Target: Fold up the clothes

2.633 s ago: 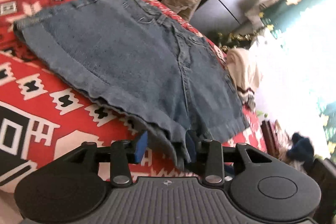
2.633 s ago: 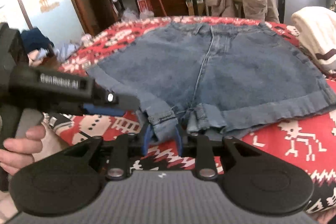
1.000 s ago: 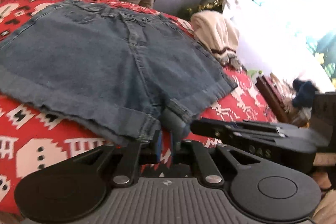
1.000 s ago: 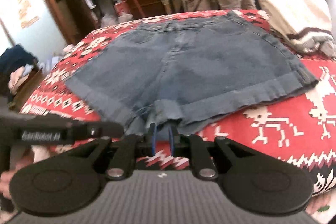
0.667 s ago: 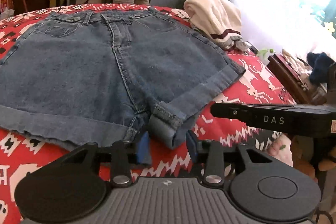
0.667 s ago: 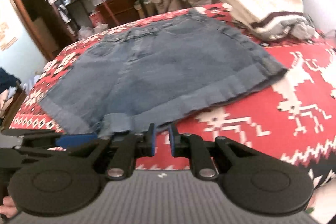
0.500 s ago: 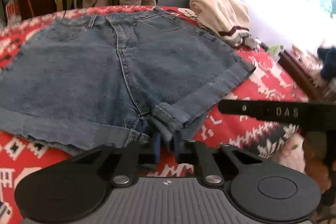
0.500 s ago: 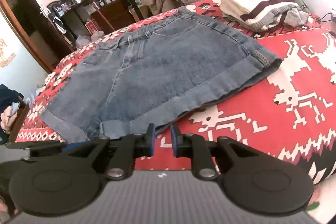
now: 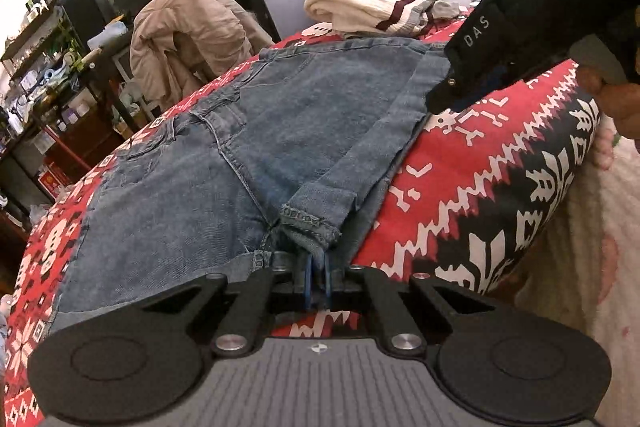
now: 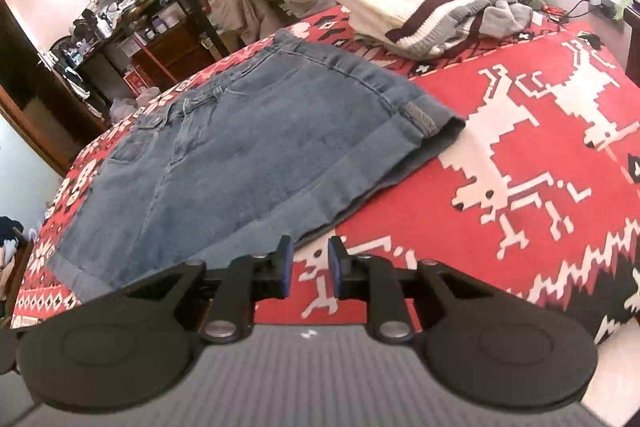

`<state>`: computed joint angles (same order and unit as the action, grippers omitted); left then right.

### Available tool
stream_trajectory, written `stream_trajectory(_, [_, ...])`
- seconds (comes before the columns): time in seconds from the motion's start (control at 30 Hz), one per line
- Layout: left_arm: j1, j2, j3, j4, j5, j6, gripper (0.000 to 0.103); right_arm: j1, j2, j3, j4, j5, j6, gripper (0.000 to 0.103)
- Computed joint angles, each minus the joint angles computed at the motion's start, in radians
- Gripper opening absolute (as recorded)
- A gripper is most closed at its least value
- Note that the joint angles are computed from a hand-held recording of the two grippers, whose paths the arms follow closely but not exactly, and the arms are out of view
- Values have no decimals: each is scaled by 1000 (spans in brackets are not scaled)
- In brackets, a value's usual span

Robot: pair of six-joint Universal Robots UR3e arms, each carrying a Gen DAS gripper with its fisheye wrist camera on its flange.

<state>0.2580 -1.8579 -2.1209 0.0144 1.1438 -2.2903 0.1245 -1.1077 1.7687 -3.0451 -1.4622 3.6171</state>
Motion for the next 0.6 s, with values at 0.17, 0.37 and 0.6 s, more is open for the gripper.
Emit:
stream_trajectory(0.17, [-8, 6, -14, 9, 2, -11, 6, 24, 77, -77, -46, 37, -73, 9])
stream_trajectory(0.37, [14, 28, 20, -97, -31, -30, 6, 29, 93, -110, 1, -31, -118, 1])
stream_trajectory(0.6, [19, 29, 27, -116, -43, -27, 6, -58, 54, -81, -23, -219, -27, 28])
